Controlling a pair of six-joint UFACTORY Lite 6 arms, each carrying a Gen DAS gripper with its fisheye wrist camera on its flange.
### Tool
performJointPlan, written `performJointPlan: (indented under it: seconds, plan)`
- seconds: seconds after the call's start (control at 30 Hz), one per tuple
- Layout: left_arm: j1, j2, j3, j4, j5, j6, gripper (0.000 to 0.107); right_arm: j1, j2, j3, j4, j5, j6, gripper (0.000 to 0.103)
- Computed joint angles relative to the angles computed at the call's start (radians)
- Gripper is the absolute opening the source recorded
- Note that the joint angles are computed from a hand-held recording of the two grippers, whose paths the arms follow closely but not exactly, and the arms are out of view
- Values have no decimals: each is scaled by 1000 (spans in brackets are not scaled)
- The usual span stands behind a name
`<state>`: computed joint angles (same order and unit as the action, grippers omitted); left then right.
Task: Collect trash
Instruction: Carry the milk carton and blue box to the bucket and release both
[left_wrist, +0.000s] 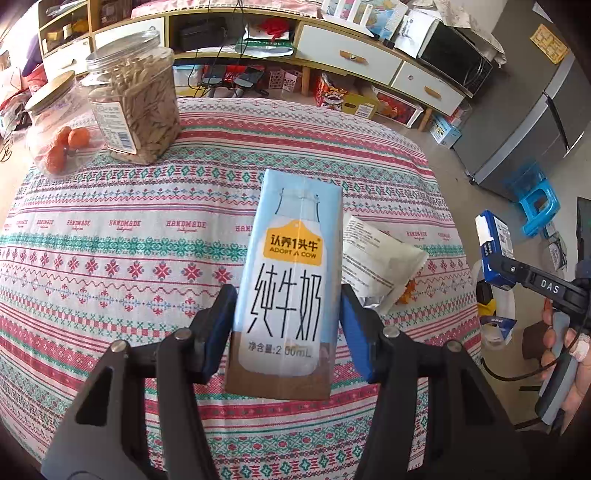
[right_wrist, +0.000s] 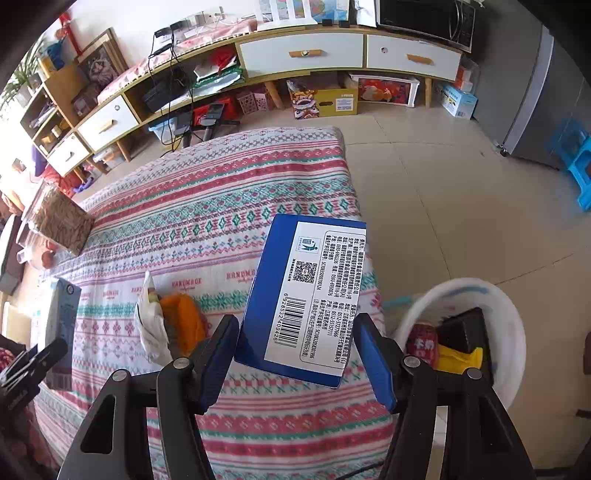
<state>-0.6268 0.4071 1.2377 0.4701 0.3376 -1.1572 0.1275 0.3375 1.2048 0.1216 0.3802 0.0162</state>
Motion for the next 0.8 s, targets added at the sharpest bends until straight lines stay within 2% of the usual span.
performJointPlan:
  seconds: [0.13, 0.27, 0.37, 0.53, 0.67, 0.8]
  plan:
    - [-45, 18, 32, 28, 23, -16, 57, -84, -166, -193, 99, -39, -161, 66]
    - [-85, 27, 56, 15, 27, -13, 57, -212, -274, -327, 335, -42, -461, 66]
    - [-127, 47, 95, 49, 47, -38, 57, -309, -323, -396, 451, -39, -616, 66]
    - [-181, 110, 180, 24, 60, -15, 57, -500, -351, -411, 700, 108, -926, 66]
    - [-226, 204, 321, 20, 105, 7, 57, -618, -329, -398, 723, 156, -1027, 66]
    - [-268, 371, 581, -39, 188, 101, 57, -734, -247, -346, 717, 190, -1090, 66]
